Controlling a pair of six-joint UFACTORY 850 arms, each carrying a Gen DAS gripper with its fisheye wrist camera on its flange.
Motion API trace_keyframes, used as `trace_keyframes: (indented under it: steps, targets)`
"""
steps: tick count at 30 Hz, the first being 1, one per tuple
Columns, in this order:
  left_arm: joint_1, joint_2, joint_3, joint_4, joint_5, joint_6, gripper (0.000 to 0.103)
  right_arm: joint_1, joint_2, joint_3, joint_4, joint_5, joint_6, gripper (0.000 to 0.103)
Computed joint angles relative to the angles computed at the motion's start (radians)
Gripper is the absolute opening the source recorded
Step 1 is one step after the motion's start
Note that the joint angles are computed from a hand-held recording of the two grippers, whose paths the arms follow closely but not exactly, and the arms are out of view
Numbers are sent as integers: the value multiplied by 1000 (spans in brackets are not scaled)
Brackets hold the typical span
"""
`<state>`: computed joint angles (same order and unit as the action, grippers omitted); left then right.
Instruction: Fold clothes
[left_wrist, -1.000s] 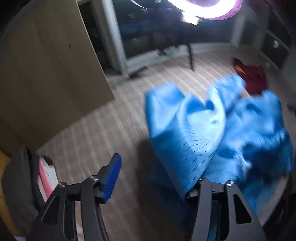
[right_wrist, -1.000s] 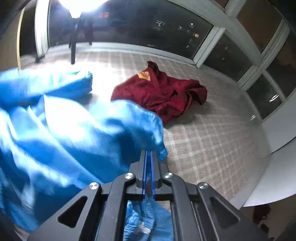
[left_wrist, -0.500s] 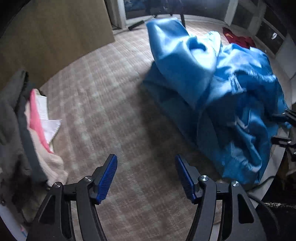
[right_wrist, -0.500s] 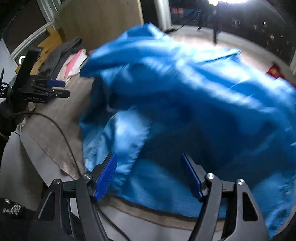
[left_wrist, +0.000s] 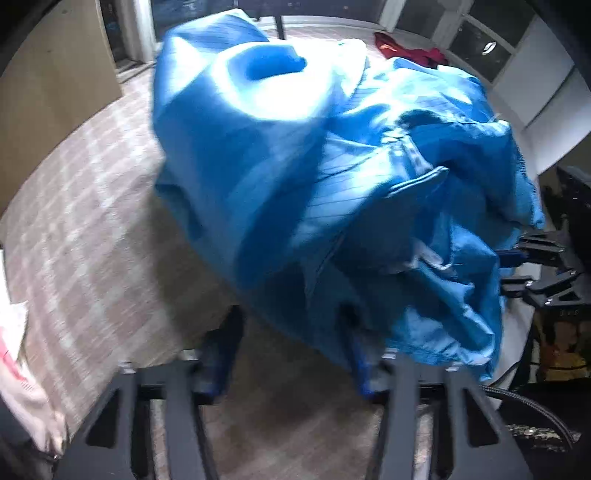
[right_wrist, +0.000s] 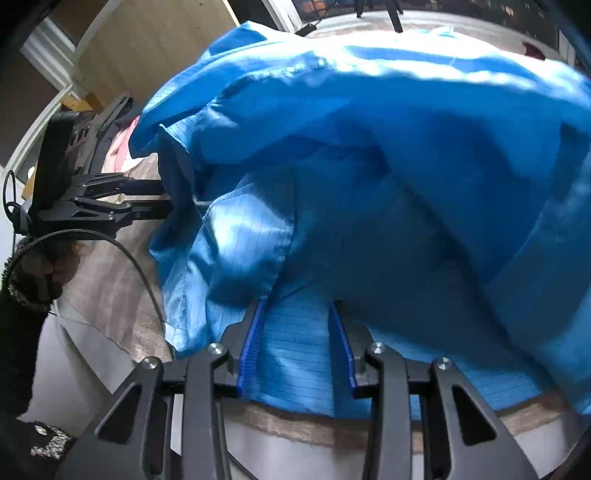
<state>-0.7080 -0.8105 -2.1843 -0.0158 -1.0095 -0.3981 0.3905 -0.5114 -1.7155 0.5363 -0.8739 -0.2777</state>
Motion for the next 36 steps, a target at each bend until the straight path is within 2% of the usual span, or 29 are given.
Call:
trace_keyframes:
  steps: [2, 4, 10, 16, 18, 20, 21, 22, 23, 24, 26, 28, 30, 31, 32, 33, 36]
  targets:
    - [-2, -9, -16, -32, 2, 37, 24, -9, -1, 3, 47, -4, -19, 36]
    - [-9, -9, -25, -50, 3, 70, 6, -18, -5, 0, 89, -19, -34, 36]
    - [-20, 24, -5, -68, 36, 106, 0, -49, -6, 0, 261, -82, -146, 36]
    - [-30, 6, -51, -42, 1, 90, 0, -37, -3, 8, 241, -80, -153, 35]
    - [-21, -16, -84, -22, -19, 77, 3, -40, -12, 0, 255, -97, -168, 24]
    - [-13, -40, -120, -3, -42, 66, 12, -31, -5, 16, 266, -98, -183, 23]
    - [-9, -52, -139, 7, -53, 60, 29, -27, 3, 30, 273, -93, -194, 19]
    - [-5, -66, -160, 13, -64, 55, 40, -26, 13, 44, 284, -88, -209, 15]
    - [-2, -82, -189, 12, -74, 53, 40, -25, 22, 55, 293, -83, -224, 6]
    - [2, -98, -216, 6, -82, 55, 40, -27, 36, 66, 300, -72, -244, 5]
    - [7, -130, -272, -25, -88, 79, 37, -27, 61, 82, 297, -54, -263, 5]
    - [6, -183, -363, -42, -127, 97, 3, -12, 66, 71, 254, -23, -239, 5]
    - [1, -219, -429, -52, -159, 102, 0, 2, 60, 51, 198, 3, -196, 8]
    - [-4, -205, -411, -48, -148, 105, 0, -2, 50, 40, 180, -1, -168, 12]
    - [-8, -190, -390, -44, -136, 109, 0, -5, 40, 28, 163, -6, -140, 22]
    - [-13, -177, -373, -40, -125, 112, 0, -8, 29, 16, 145, -11, -113, 28]
    - [-27, -133, -322, -15, -103, 112, 0, -21, -9, -8, 193, -43, -122, 28]
